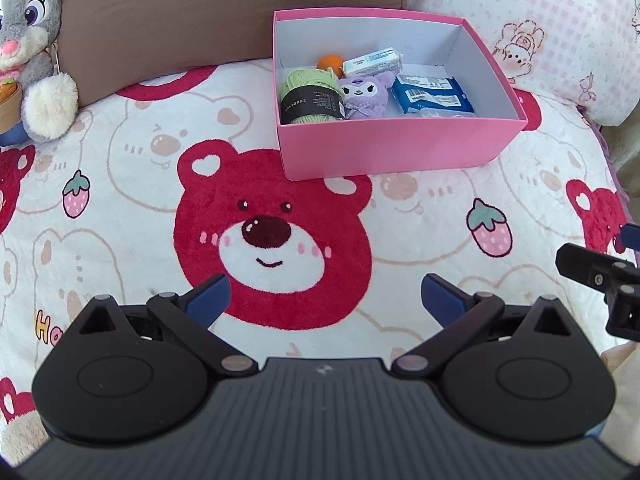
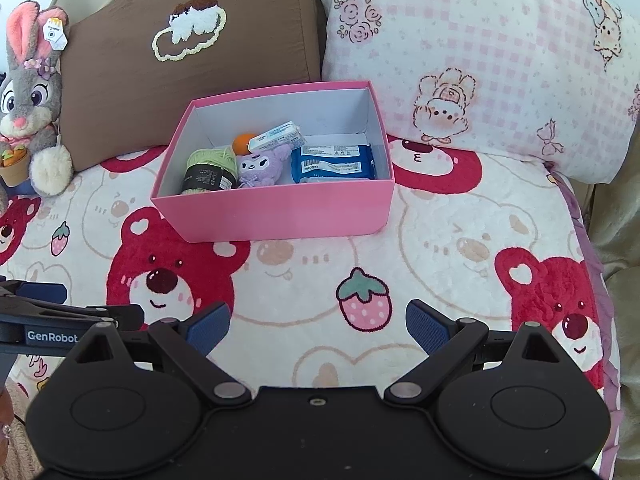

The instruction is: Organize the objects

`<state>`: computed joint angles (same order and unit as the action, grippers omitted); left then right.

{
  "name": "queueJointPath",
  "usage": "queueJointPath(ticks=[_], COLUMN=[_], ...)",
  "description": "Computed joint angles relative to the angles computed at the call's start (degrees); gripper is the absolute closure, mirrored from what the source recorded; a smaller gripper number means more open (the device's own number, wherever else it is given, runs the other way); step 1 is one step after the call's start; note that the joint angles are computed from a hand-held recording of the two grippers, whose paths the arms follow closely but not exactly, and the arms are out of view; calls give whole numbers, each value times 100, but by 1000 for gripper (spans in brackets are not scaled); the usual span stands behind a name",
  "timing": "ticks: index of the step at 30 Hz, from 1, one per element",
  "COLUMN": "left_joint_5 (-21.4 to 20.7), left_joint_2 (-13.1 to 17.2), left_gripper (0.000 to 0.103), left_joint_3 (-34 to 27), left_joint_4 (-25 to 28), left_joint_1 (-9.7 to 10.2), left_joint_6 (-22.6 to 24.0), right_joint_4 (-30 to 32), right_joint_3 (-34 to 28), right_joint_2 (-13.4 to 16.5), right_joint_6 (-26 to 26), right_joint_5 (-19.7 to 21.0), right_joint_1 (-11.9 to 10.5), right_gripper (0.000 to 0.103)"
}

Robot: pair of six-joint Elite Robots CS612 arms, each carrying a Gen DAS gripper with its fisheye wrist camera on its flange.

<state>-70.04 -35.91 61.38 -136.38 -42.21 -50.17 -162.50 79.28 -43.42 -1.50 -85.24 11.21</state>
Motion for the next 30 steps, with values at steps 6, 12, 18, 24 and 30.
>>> queueJointPath(ticks=[6, 12, 18, 24, 30], left_joint_5=[16, 69, 77, 65, 37], left_joint_2=[-56, -94, -103, -107, -114], left_gripper=[0, 0, 0, 0, 0], left_joint_3=[92, 149, 162, 163, 174], left_joint_4=[-60, -46, -51, -37, -49], left_joint_1=[0, -1, -1, 0, 4], left_joint_6=[-55, -112, -106, -114, -117], right_joint_4=[-42, -80, -79, -89, -106], right_joint_3=[47, 75, 74, 77, 90], right_joint_2=[-34, -55, -52, -52, -55], right_joint_6=[-1, -19, -34, -31, -39], right_joint_5=[-84, -128, -132, -142, -146], right_joint_1=[18, 24, 24, 26, 20], right_gripper=[6, 6, 6, 6, 6])
